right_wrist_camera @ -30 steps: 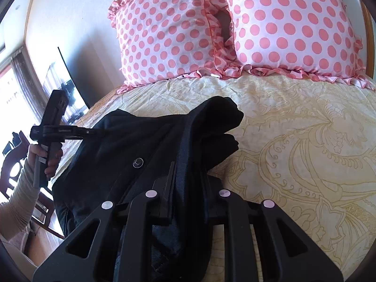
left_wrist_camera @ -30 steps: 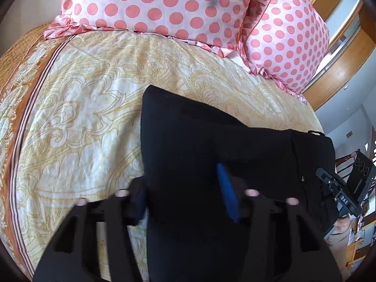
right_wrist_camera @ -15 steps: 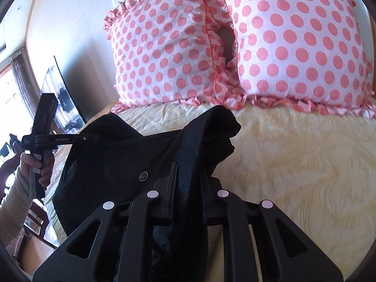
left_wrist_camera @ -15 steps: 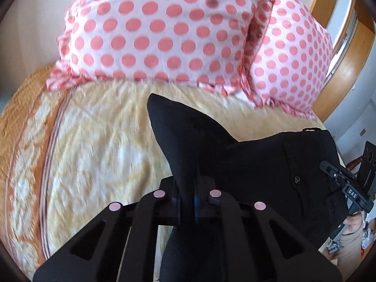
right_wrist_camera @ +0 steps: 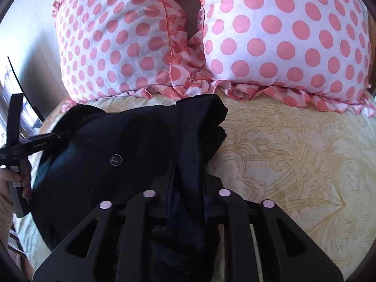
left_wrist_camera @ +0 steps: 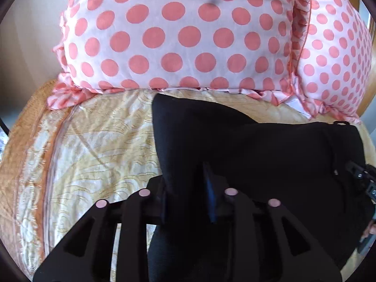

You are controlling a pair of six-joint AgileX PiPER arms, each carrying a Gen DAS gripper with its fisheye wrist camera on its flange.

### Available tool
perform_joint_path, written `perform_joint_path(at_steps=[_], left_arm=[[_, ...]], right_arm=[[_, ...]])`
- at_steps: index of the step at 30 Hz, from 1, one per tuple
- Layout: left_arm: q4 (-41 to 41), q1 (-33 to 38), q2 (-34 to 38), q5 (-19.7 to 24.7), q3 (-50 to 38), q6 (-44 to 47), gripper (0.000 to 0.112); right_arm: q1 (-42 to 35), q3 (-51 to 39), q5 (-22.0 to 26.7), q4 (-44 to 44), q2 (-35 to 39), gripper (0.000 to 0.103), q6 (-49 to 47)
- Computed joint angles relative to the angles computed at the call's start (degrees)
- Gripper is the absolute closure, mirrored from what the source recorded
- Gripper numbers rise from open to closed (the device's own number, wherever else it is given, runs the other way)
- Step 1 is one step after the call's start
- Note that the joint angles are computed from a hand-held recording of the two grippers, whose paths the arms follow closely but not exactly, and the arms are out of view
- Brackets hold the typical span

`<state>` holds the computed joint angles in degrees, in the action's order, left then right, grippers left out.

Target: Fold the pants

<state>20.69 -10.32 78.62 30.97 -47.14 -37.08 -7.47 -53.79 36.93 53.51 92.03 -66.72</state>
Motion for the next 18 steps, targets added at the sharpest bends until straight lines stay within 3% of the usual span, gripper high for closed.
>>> perform_joint_path(at_steps=[2,3,4,6,7,10,13,15,18], left_arm=[[3.6,-1.6,-1.2,1.9,-0.1,-3.1,0.070],[6.4,-2.7,-2.3,3.1,0.2,-5.9,0.062],[11.5,-4.8,-5.1,5.3,1.2,-10.8,0.057],[19.3,-9.6,-10.5,10.3,2.5,-18.0,0.038],[22.3,-13.6,-14.5,13.5,3.8,-21.2,0.036],[20.5,-24.7,-24.2,19.1,6.4,-24.3,0.028],[17.8,-37.7,-27.9,20.6,9.4,-32.1,0.024],[17.9,-42.7,-25.8,20.4,10.9,-36.3,0.024],[13.8,-41.6,-19.8,15.3,12.9,-35.5,0.024]], right_arm=[[-0.4,0.1,-0.5,-3.1,-1.0,0.047,3.4],[-1.4,0.4,-0.6,-3.0,-1.8,0.043,3.3],[-2.8,1.8,-1.7,-1.7,-3.8,0.042,2.0],[-6.4,4.9,-1.9,1.9,-8.6,0.041,-2.0],[-9.1,6.8,0.6,4.9,-11.8,0.041,-5.5],[-14.1,10.9,11.2,7.1,-18.8,0.039,-12.7],[-12.3,15.5,14.4,3.6,-24.9,0.037,-15.3],[-7.4,17.1,11.4,-0.9,-26.4,0.037,-11.9],[3.6,18.9,0.8,-12.9,-25.5,0.036,1.0]])
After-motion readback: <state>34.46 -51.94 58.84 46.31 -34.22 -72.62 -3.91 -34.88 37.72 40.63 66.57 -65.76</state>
